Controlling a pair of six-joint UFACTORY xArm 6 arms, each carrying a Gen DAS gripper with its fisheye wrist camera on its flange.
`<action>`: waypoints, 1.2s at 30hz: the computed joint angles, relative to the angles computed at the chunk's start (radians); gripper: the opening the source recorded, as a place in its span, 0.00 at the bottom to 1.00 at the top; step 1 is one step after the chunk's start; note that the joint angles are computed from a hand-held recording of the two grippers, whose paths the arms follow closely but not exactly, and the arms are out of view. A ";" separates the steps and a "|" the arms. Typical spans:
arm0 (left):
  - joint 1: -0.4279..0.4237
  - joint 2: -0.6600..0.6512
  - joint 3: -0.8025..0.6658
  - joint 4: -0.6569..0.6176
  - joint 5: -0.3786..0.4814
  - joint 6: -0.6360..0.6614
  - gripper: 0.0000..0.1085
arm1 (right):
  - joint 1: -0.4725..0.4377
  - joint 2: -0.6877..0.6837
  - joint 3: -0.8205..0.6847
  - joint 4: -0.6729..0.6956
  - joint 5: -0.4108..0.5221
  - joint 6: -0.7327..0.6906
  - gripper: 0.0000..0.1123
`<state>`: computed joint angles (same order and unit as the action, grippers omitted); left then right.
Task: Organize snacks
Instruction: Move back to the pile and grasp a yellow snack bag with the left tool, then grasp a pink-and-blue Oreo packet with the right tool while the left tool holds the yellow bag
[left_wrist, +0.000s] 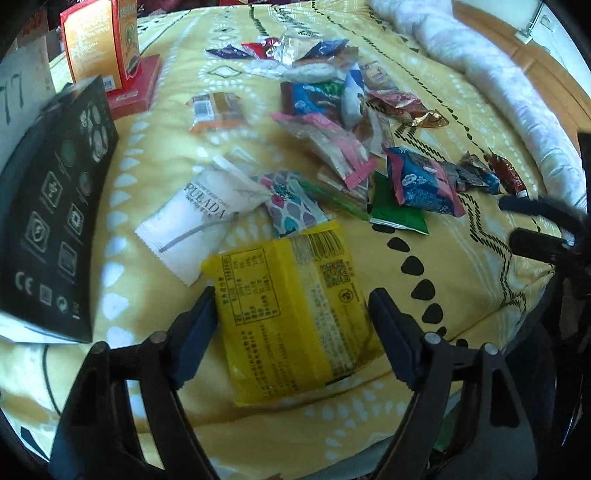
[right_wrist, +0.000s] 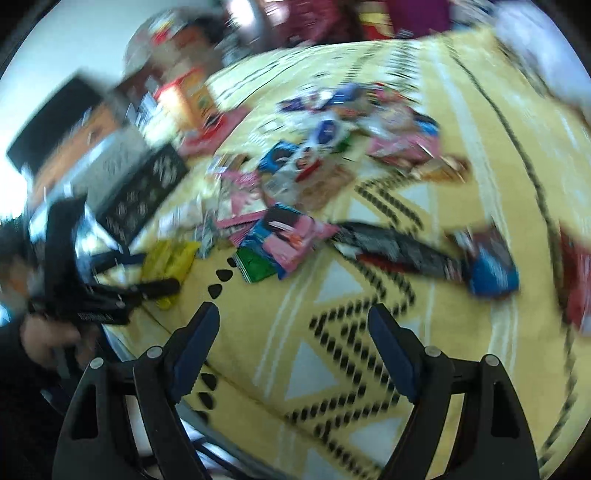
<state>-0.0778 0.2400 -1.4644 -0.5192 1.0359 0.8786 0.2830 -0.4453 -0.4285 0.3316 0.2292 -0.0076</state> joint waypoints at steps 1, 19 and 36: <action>-0.003 0.007 -0.006 0.003 0.001 0.001 0.78 | -0.009 0.044 -0.046 -0.061 0.031 -0.024 0.76; 0.009 -0.020 0.036 -0.016 -0.033 0.069 0.69 | -0.033 0.356 -0.325 0.013 0.142 -0.360 0.62; 0.011 -0.021 0.023 -0.026 -0.023 0.072 0.69 | 0.008 0.430 -0.418 -0.108 0.258 -0.396 0.66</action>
<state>-0.0671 0.2190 -1.4411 -0.5453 1.0125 0.9510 0.2909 -0.0156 -0.8462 0.2241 0.4870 -0.4034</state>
